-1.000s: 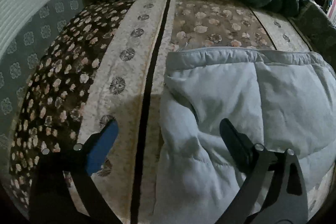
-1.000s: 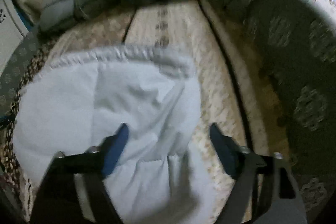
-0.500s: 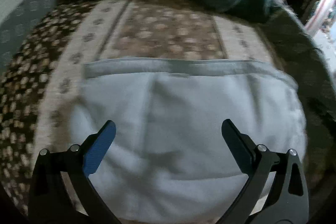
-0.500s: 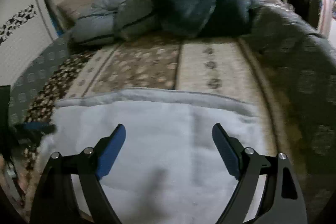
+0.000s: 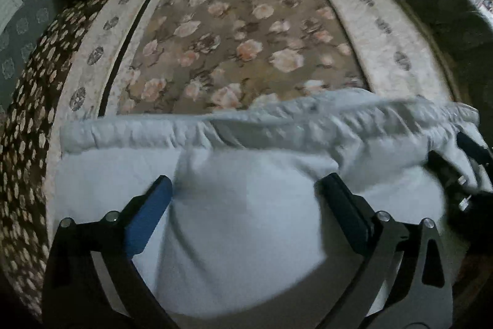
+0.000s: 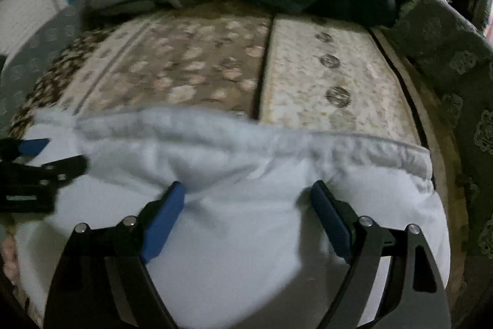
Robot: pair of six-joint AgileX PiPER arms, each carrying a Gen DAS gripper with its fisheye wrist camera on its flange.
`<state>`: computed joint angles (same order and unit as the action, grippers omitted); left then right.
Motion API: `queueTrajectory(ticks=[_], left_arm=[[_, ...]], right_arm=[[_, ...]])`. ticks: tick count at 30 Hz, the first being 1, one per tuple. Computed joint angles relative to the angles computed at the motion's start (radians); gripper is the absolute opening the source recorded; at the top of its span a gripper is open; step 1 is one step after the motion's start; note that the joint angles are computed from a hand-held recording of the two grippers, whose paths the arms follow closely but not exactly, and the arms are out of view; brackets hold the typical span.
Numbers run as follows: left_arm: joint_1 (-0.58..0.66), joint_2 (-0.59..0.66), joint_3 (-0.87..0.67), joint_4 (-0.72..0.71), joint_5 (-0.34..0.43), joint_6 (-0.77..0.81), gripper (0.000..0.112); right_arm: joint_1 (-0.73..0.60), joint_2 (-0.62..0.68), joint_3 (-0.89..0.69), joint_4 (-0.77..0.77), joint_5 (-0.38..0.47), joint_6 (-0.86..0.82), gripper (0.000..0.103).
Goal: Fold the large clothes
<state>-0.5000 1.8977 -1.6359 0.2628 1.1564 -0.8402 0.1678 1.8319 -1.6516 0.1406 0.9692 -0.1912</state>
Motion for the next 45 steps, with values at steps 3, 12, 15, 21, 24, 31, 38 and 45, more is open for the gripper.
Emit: queueTrajectory(ticks=[3,12,15,21,24,31,38,45], left_arm=[[0.074,0.022,-0.019,-0.014,0.054,0.046,0.089],[0.192,-0.188,0.268,-0.055,-0.082,0.046,0.089],[0.066,-0.31,0.302,0.128,-0.078,-0.073,0.09],[-0.197,-0.549,0.474,0.319,-0.097,-0.311,0.1],[-0.3,-0.607,0.594,0.381,-0.091,-0.477,0.1],[-0.318,-0.605,0.836,0.459,-0.189,-0.68,0.1],[-0.325,-0.647,0.899,0.477,-0.113,-0.726,0.1],[-0.333,-0.837,0.983,0.415,-0.067,-0.761,0.1]], right_arm=[[-0.061,0.064,-0.061,0.007,0.042,-0.009,0.081],[-0.208,0.073,-0.061,0.101,0.074,-0.09,0.083],[-0.24,-0.057,0.021,0.232,0.049,-0.264,0.086],[-0.345,-0.359,0.359,0.5,-0.05,-0.577,0.099],[-0.365,-0.463,0.549,0.615,-0.153,-0.721,0.099],[-0.336,-0.462,0.736,0.64,-0.402,-0.854,0.099],[-0.495,-0.342,0.643,0.595,-0.374,-0.736,0.099],[-0.604,-0.431,0.636,0.587,-0.247,-0.774,0.1]])
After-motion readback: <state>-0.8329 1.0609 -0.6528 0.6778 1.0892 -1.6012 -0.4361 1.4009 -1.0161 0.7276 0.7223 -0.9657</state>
